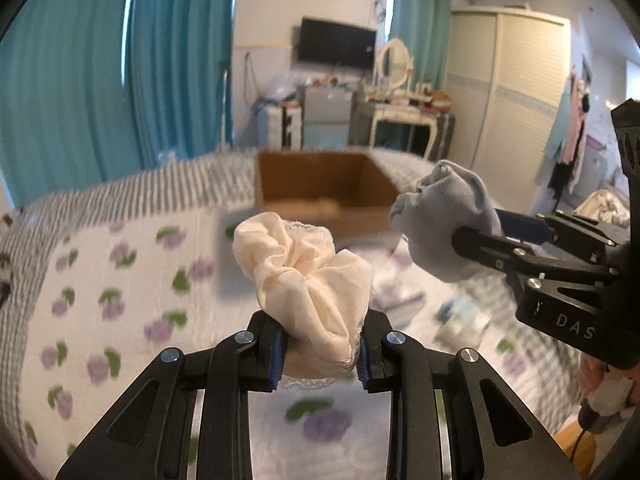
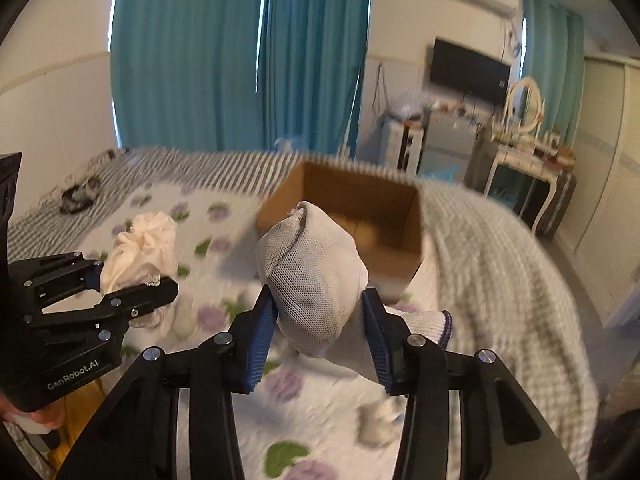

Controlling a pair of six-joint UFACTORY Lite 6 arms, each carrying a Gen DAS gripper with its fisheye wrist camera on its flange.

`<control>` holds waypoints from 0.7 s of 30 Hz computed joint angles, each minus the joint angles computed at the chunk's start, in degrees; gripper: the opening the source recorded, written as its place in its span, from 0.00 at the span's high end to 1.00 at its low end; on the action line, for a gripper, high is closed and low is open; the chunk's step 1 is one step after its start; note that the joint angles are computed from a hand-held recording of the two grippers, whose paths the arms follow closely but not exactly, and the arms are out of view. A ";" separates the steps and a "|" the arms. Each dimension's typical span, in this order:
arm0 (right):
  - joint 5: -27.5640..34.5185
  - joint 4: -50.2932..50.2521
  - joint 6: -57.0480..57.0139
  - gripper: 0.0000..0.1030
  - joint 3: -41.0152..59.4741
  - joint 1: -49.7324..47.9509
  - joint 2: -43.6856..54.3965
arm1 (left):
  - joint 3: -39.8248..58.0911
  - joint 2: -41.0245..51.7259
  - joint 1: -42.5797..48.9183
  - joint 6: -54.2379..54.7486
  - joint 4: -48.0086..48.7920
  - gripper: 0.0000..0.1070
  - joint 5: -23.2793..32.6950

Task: Organize soft objects
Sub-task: 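Carry the cloth and sock into the cardboard box while both tools open to release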

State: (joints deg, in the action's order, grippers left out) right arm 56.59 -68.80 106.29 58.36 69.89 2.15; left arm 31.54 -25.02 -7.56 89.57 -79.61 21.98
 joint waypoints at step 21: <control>-33.32 3.86 -28.29 0.58 32.01 -42.61 24.90 | 69.38 64.92 -12.73 -9.07 6.72 0.57 -10.78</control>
State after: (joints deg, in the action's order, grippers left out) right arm 23.28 -64.94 78.00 90.37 27.28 27.05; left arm 100.92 39.91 -20.29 80.50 -72.90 11.20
